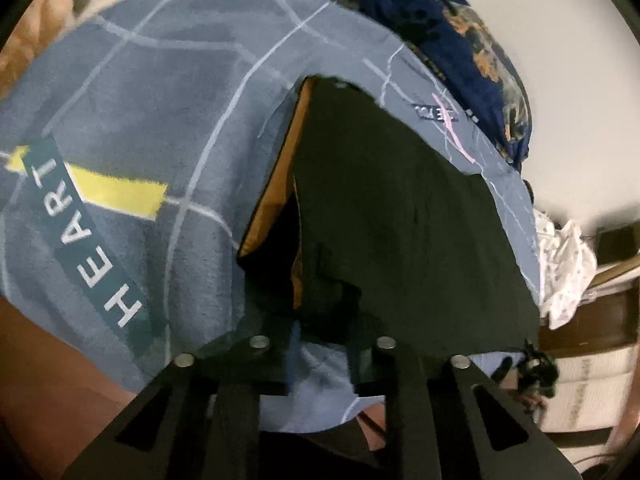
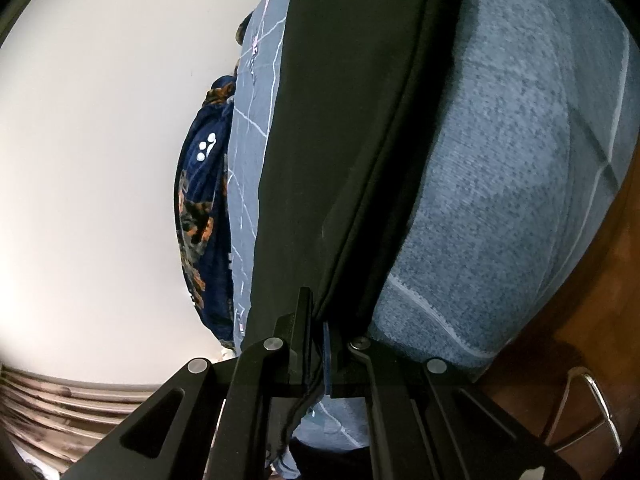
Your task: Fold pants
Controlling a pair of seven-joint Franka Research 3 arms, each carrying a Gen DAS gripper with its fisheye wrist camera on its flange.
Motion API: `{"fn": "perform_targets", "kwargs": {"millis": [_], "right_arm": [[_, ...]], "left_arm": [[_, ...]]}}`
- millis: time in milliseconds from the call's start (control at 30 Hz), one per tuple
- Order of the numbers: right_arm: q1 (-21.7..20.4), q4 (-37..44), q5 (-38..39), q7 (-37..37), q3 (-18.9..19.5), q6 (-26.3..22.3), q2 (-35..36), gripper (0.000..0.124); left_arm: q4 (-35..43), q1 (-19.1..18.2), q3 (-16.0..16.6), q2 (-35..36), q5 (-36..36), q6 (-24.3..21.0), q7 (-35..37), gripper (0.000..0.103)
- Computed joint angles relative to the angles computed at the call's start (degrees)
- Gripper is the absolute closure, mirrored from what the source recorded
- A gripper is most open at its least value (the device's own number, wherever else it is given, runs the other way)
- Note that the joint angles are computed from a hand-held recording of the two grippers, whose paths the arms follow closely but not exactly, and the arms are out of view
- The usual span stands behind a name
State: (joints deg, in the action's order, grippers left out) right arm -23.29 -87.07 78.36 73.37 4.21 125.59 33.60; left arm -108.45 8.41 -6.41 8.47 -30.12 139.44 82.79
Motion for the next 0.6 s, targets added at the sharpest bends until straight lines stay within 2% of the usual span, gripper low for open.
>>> {"fn": "perform_targets", "kwargs": {"millis": [33, 233, 300, 367, 400, 467, 500, 533, 567, 600], "right_arm": [[0.0, 0.0, 0.1, 0.0, 0.0, 0.0, 0.0, 0.121], [-0.3, 0.0, 0.7, -0.8, 0.2, -0.1, 0.3, 0.121], [-0.2, -0.1, 0.9, -1.6, 0.2, 0.1, 0.2, 0.121], [-0.1, -0.1, 1.0, -2.0, 0.3, 0.3, 0.1, 0.121], [-0.1, 0.0, 1.1, -2.2, 0.4, 0.1, 0.3, 0.121], [-0.2, 0.2, 1.3, -2.2, 0.5, -0.1, 0.4, 0.121], [-0.3, 0.3, 1.5, -2.3, 0.5, -0.4, 0.6, 0.121], [-0.3, 0.3, 1.5, -2.2, 0.5, -0.5, 0.7, 0.121], [-0.4, 0.3, 1.7, -2.3, 0.6, -0.6, 0.7, 0.121], [-0.4, 0.3, 1.9, -2.3, 0.6, -0.6, 0.7, 0.121]], "left_arm": [[0.1, -0.9, 0.1, -0.5, 3.2, 1.2, -1.5, 0.089], [3.6, -2.5, 0.1, 0.9, 11.7, 6.1, -5.0, 0.092], [3.5, -2.1, -0.5, 1.0, 11.1, 8.9, -3.3, 0.092], [2.4, -3.1, 0.3, 1.0, 17.3, 11.5, -4.5, 0.092], [1.9, -3.0, 0.6, 1.4, 18.9, 10.5, -5.7, 0.092], [0.6, -0.6, 0.0, 2.4, 13.1, 7.2, -4.9, 0.092], [-0.8, 0.6, -0.6, 2.4, 9.4, 7.5, -2.9, 0.092], [-2.7, 0.2, -0.1, 1.6, 5.1, 9.9, -0.1, 0.092], [-2.5, 1.6, -1.5, 1.5, 4.5, 9.8, 0.7, 0.092], [-2.3, 1.3, -1.4, 1.4, 5.0, 10.1, 1.4, 0.092]]}}
